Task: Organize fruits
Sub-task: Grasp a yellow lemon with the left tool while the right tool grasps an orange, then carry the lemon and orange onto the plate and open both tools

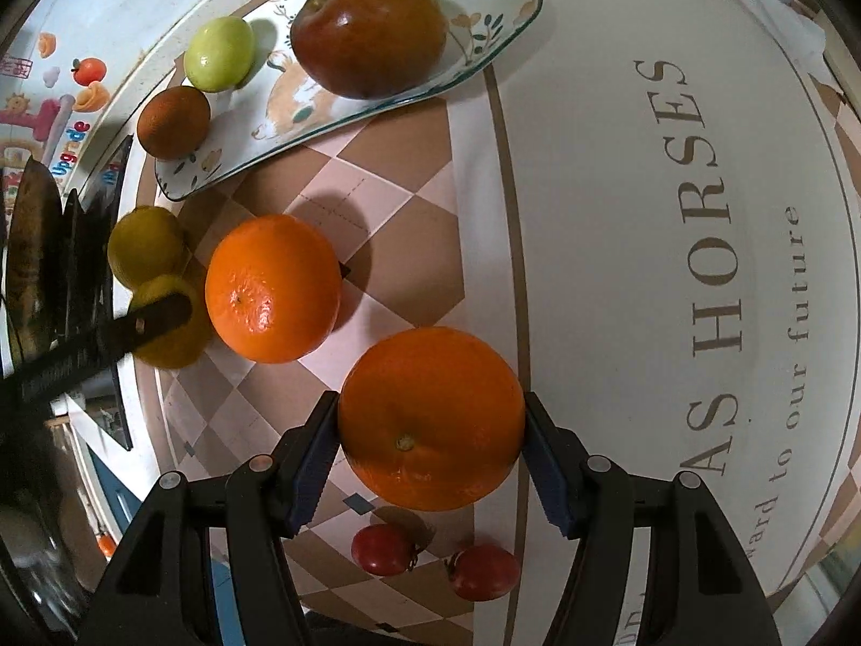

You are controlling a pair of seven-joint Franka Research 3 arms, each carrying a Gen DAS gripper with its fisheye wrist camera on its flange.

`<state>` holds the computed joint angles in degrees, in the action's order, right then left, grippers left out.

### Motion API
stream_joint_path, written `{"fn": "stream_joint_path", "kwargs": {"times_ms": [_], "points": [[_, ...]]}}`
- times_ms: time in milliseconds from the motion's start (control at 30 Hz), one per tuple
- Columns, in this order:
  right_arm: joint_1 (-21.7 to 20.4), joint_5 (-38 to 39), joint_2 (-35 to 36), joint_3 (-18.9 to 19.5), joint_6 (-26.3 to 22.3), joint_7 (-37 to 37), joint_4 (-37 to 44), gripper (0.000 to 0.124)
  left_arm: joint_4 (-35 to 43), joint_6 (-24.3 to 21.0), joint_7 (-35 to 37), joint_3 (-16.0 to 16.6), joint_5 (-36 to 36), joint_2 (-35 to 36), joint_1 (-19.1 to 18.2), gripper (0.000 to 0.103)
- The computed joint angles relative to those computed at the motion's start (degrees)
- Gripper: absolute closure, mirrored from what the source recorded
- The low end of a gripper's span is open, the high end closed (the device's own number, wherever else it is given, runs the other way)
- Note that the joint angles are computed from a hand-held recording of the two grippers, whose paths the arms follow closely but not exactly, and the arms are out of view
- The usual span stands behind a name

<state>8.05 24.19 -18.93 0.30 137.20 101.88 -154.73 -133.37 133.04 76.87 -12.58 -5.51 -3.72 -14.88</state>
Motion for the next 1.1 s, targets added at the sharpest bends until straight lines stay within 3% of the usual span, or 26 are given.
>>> {"fn": "stream_joint_path", "kwargs": {"times_ms": [233,367,533,667,867,1100], "points": [[0.63,-2.45,1.84,1.31,0.75,1.84,1.63,0.057,-3.81,0.89,1.42,0.65,-3.88,-3.56,-0.57,0.047],[0.74,-0.58,-0.05,-0.12,0.57,0.70,2.46,0.057,-3.35,1.32,3.76,1.73,-6.72,-6.88,-1.04,0.047],[-0.99,2.17,1.33,-3.08,-0.75,-3.70,9.92,0.057,1.59,1.08,6.17,3.27,-12.46,-5.98,-1.23,0.047],[-2.23,5.30,11.32,-4.69,-4.53,-8.91,23.32,0.057,9.66,0.48,4.26,2.63,-14.92,1.57,0.12,0.047],[-4.32,2.18,28.10,-2.94,-12.95,-10.97,43.03,0.057,15.74,-0.84,-1.80,0.30,-13.40,9.17,1.91,0.047],[-4.46,-2.53,39.47,-1.57,-20.25,-12.17,55.55,0.057,19.99,-1.61,-6.25,-1.30,-9.01,14.41,2.92,0.047]]}}
